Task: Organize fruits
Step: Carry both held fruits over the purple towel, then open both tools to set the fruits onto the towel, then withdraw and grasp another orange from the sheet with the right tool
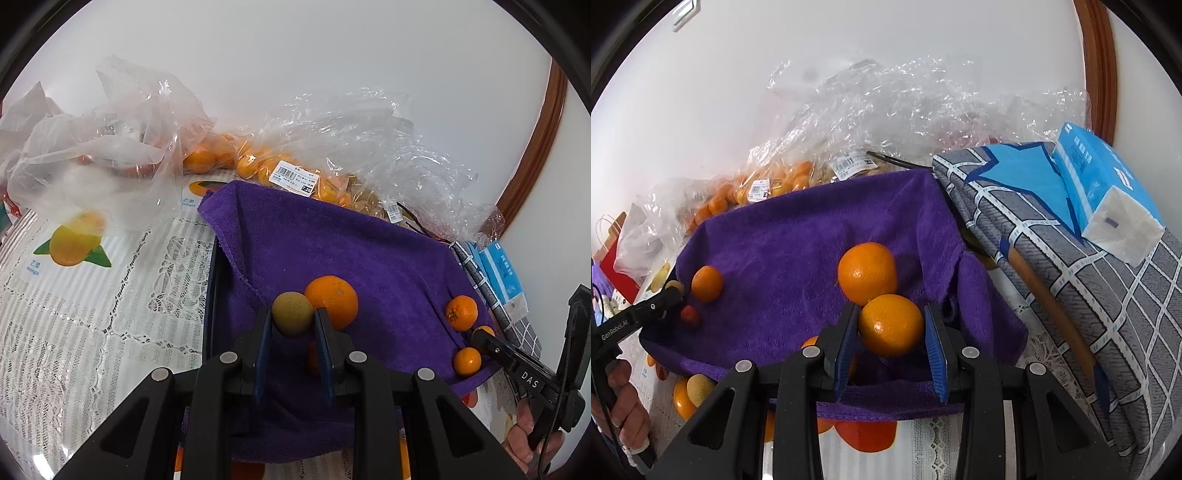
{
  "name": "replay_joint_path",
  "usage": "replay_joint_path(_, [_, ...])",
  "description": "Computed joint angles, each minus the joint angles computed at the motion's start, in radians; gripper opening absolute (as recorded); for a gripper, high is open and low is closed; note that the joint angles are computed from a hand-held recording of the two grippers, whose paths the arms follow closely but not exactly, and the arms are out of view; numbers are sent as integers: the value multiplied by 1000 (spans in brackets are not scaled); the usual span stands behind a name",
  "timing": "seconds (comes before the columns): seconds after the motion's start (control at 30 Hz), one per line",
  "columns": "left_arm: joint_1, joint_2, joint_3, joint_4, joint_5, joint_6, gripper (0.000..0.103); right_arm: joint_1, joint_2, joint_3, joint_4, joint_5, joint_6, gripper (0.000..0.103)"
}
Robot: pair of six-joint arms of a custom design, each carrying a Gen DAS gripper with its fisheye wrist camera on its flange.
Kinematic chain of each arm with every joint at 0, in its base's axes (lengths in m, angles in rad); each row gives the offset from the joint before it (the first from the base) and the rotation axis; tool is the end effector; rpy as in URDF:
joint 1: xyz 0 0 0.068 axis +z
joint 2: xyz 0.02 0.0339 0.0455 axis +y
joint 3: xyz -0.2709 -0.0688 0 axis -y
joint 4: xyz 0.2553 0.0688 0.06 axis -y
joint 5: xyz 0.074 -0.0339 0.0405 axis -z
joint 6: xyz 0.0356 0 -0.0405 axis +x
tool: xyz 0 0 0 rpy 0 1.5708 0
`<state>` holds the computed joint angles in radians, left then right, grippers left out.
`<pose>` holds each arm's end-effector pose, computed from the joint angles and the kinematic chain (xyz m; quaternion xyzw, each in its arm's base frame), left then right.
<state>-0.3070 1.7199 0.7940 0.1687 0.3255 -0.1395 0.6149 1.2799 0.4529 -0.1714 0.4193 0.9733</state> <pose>0.3206 -0.1136 0.1394 0.1397 0.8977 -0.2316 0.3478 0.1856 0.1134 0.1362 0.2251 0.9128 0.0570 0.3359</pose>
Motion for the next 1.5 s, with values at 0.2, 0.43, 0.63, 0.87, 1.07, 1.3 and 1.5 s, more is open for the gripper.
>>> replay_joint_path(0.2, [-5, 1, 0, 2, -10, 3, 22, 30, -26, -6, -17, 46, 13, 37])
replay_joint_path(0.43, [-3, 0, -5, 18, -9, -3, 22, 39, -78, -21, -44, 75, 41, 43])
replay_joint_path(0.63, [2, -6, -11, 29, 2, -2, 24, 144, -53, 44, -156, 224, 71, 43])
replay_joint_path(0.87, [7, -10, -9, 30, 4, -4, 31, 155, -75, 59, -215, 246, 132, 43])
replay_joint_path(1.07, [-4, -37, -33, 55, -18, 2, 34, 277, -84, 145, -464, 293, 319, 43])
replay_joint_path(1.3, [-6, -86, -68, 72, -39, 3, 35, 418, -78, 165, -523, 242, 490, 43])
replay_joint_path(1.5, [33, -242, -125, -38, -66, 38, 35, 494, -7, 183, -447, 195, 547, 41])
